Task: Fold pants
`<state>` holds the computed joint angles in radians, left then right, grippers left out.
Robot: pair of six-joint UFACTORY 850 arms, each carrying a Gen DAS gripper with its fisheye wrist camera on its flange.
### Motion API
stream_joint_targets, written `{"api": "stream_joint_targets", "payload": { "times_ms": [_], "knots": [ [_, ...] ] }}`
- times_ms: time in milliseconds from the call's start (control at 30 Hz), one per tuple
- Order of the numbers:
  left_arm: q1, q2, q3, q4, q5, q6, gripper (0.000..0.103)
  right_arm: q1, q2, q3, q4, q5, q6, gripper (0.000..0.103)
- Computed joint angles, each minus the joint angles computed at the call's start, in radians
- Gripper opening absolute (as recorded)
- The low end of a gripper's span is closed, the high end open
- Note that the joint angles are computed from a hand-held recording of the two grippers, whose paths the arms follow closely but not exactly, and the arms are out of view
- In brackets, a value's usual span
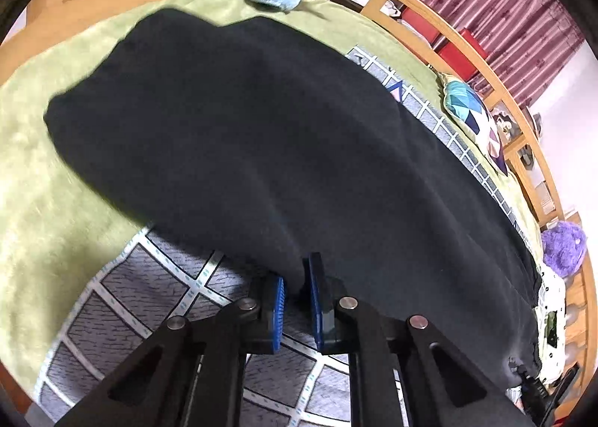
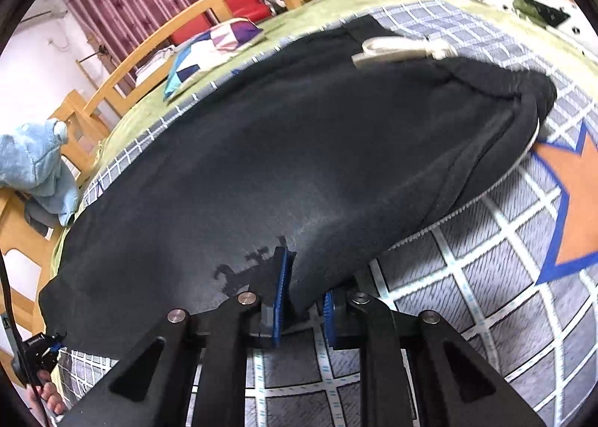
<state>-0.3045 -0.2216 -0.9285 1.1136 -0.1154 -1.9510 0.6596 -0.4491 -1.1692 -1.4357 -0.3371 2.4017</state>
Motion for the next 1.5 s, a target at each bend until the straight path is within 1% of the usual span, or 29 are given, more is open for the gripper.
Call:
{"api": "stream_joint_targets", "payload": {
  "times_ms": [33,67,167,267,367,433,467,533,667,833,900,967,1000,1033,1067,1100,1133,1167,1200,1233,1267,1300,1333,1367,1400,1433,1467,1500],
  "knots": [
    [-0.006,0.004,-0.011,-0.061,-0.017,0.068,0.012,-0.001,0.003,-0.004,0.015,-0.002,-0.022,0.015],
    [-0.009,0.007,-0.016,-0.086,-0.026,0.096,0.011,0.000,0.008,-0.005,0.028,-0.007,-0.041,0.015],
    [-0.017,0.040,-0.015,-0.084,-0.040,0.101,0.011,0.002,0.022,-0.013,0.056,-0.022,-0.089,0.014],
    [-0.013,0.056,-0.036,-0.136,-0.046,0.174,0.011,-0.004,0.039,-0.018,0.067,-0.023,-0.118,0.013],
    [-0.006,0.040,-0.089,-0.210,-0.052,0.275,0.011,-0.013,0.046,-0.039,0.083,-0.019,-0.163,0.013],
    [0.003,0.036,-0.116,-0.225,-0.054,0.310,0.011,-0.022,0.044,-0.071,0.117,-0.021,-0.229,0.013],
    [0.006,0.022,-0.145,-0.247,-0.062,0.350,0.011,-0.024,0.043,-0.082,0.124,-0.024,-0.251,0.013],
    [0.010,-0.006,-0.198,-0.246,-0.078,0.384,0.011,-0.034,0.033,-0.126,0.163,-0.032,-0.336,0.012],
    [0.024,-0.090,-0.334,-0.288,-0.107,0.480,0.011,-0.059,-0.016,-0.236,0.223,-0.032,-0.474,0.011],
    [0.032,-0.230,-0.541,-0.248,-0.167,0.538,0.011,-0.103,-0.124,-0.419,0.318,-0.027,-0.641,0.011],
    [0.039,-0.294,-0.628,-0.286,-0.182,0.599,0.011,-0.121,-0.180,-0.501,0.380,-0.029,-0.715,0.011],
    [0.048,-0.373,-0.733,-0.369,-0.204,0.701,0.011,-0.137,-0.248,-0.599,0.468,-0.042,-0.825,0.010],
    [0.050,-0.410,-0.781,-0.403,-0.218,0.745,0.011,-0.149,-0.303,-0.679,0.547,-0.060,-0.917,0.010],
    [0.053,-0.463,-0.849,-0.447,-0.242,0.803,0.011,-0.156,-0.339,-0.728,0.593,-0.067,-0.972,0.010],
    [0.050,-0.496,-0.891,-0.463,-0.259,0.825,0.011,-0.166,-0.391,-0.801,0.663,-0.077,-1.047,0.010],
    [0.051,-0.541,-0.949,-0.503,-0.279,0.878,0.011,-0.171,-0.418,-0.837,0.697,-0.084,-1.080,0.010],
    [0.052,-0.572,-0.987,-0.535,-0.294,0.920,0.011,-0.181,-0.472,-0.911,0.771,-0.104,-1.149,0.010],
    [0.052,-0.615,-1.043,-0.584,-0.332,0.980,0.011,-0.187,-0.511,-0.965,0.825,-0.121,-1.196,0.012],
    [0.050,-0.664,-1.112,-0.634,-0.398,1.035,0.013,-0.195,-0.560,-1.032,0.896,-0.147,-1.255,0.013],
    [0.048,-0.690,-1.148,-0.651,-0.436,1.054,0.014,-0.203,-0.601,-1.084,0.966,-0.166,-1.309,0.019],
    [0.045,-0.707,-1.169,-0.650,-0.463,1.056,0.015,-0.208,-0.626,-1.111,1.009,-0.174,-1.341,0.022],
    [0.039,-0.710,-1.166,-0.624,-0.471,1.038,0.021,-0.210,-0.649,-1.130,1.038,-0.183,-1.365,0.028],
    [0.030,-0.694,-1.134,-0.573,-0.458,1.007,0.026,-0.209,-0.654,-1.129,1.035,-0.186,-1.370,0.033],
    [0.024,-0.674,-1.100,-0.548,-0.440,0.990,0.039,-0.204,-0.646,-1.108,1.013,-0.185,-1.363,0.036],
    [0.019,-0.647,-1.057,-0.538,-0.417,0.986,0.055,-0.196,-0.629,-1.077,0.991,-0.177,-1.353,0.038],
    [0.015,-0.627,-1.027,-0.526,-0.404,0.980,0.061,-0.193,-0.603,-1.028,0.974,-0.154,-1.345,0.043],
    [0.008,-0.593,-0.974,-0.493,-0.384,0.952,0.063,-0.188,-0.580,-0.988,0.959,-0.137,-1.338,0.045],
    [0.002,-0.565,-0.930,-0.466,-0.375,0.929,0.063,-0.177,-0.539,-0.922,0.916,-0.114,-1.305,0.045]
  ]
}}
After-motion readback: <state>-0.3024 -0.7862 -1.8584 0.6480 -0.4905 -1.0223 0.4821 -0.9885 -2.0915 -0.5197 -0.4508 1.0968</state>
